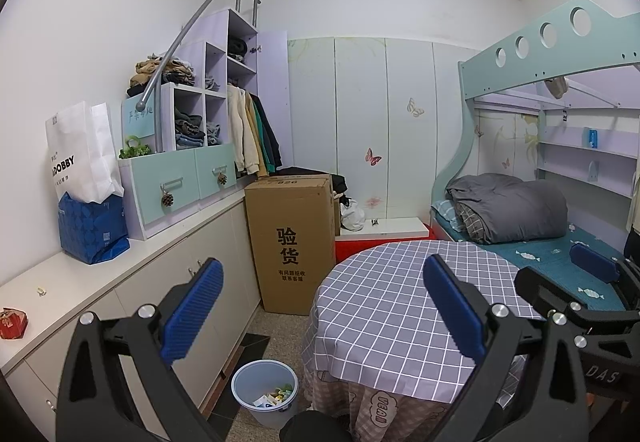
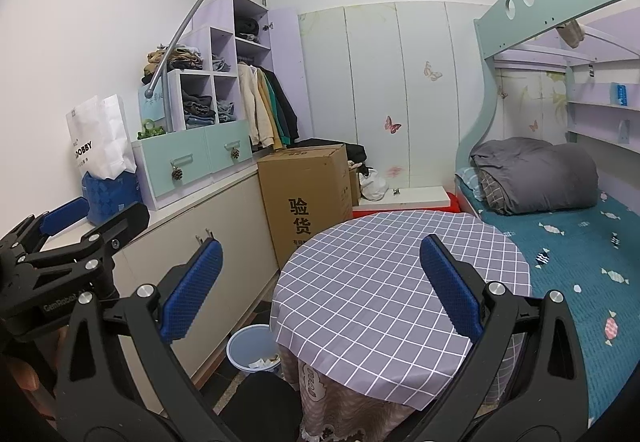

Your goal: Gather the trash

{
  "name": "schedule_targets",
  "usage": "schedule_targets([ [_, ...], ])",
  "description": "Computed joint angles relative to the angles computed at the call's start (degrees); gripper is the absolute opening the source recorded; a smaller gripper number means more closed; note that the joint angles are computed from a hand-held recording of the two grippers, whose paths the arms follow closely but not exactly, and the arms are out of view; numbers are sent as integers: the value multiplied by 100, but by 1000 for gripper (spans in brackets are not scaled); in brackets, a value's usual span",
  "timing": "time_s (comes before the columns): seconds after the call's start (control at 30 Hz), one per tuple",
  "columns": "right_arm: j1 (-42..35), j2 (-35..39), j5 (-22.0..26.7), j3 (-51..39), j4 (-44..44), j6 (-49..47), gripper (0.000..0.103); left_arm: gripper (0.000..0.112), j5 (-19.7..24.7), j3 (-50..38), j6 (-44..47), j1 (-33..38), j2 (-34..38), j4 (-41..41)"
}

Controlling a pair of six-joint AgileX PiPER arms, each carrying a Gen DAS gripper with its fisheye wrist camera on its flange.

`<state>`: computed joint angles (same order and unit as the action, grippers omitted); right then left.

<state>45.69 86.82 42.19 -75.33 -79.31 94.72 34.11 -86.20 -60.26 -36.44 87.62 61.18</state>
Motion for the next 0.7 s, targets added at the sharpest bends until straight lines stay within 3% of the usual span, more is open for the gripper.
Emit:
schedule_targets([
  [0.7, -60, -32, -102, 23, 52, -43, 97, 98, 23, -177, 401, 47, 16, -292],
])
